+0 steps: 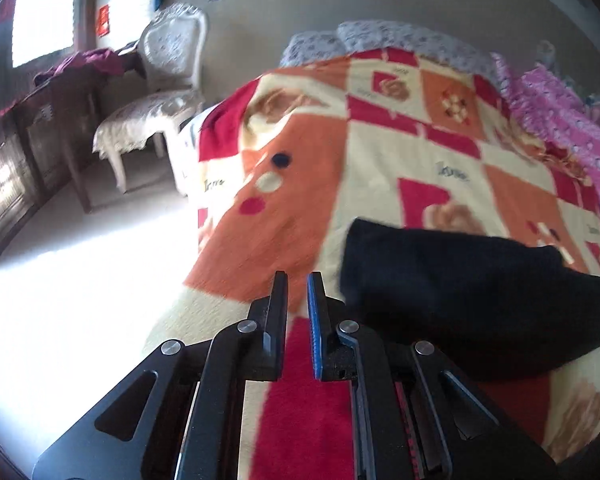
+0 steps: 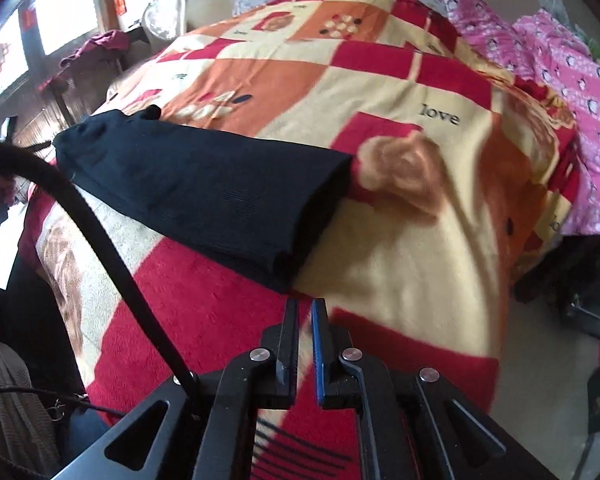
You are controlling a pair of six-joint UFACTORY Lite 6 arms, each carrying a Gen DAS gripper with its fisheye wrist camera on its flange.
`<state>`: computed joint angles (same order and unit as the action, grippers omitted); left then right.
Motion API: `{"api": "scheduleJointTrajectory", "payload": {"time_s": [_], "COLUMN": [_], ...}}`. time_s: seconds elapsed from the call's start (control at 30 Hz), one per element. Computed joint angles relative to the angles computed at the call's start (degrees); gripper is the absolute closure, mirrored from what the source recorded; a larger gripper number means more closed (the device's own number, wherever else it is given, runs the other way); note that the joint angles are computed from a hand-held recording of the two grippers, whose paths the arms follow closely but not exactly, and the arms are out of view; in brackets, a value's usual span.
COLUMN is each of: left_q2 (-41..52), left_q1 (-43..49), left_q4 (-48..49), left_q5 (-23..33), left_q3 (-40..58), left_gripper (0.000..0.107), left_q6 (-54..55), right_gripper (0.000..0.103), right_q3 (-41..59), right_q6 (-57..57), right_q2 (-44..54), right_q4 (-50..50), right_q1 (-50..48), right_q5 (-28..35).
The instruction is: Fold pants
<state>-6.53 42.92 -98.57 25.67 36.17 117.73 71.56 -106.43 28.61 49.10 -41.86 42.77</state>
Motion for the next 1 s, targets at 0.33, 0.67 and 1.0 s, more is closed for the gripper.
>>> {"api": "scheduleJointTrajectory", "payload": {"time_s": [0.33, 0.67, 1.0], "left_q2": [8.45, 15.25, -0.73], "left_q1": [-25.92, -14.13, -18.58], "left_q4": [-35.85, -43.84, -44.49], "left_q5": [-13.65, 5.69, -3.05], "left_q3": [1.2, -7.44, -9.39], "left_gripper": [0.096, 0.095, 0.095], "left_q6": [27.12, 41.91, 33.2], "right_gripper": [0.053, 0.038, 0.04], "right_q3": [-1.77, -8.51, -6.92], "right_q6": [9.32, 3.49, 7.89], "right_q2": [-12.58, -3.13, -4.8], "right_q4": [12.22, 15.69, 8.05], "right_q1": [8.84, 20.1, 17.01], "right_q5": [0.35, -15.17, -8.71]}}
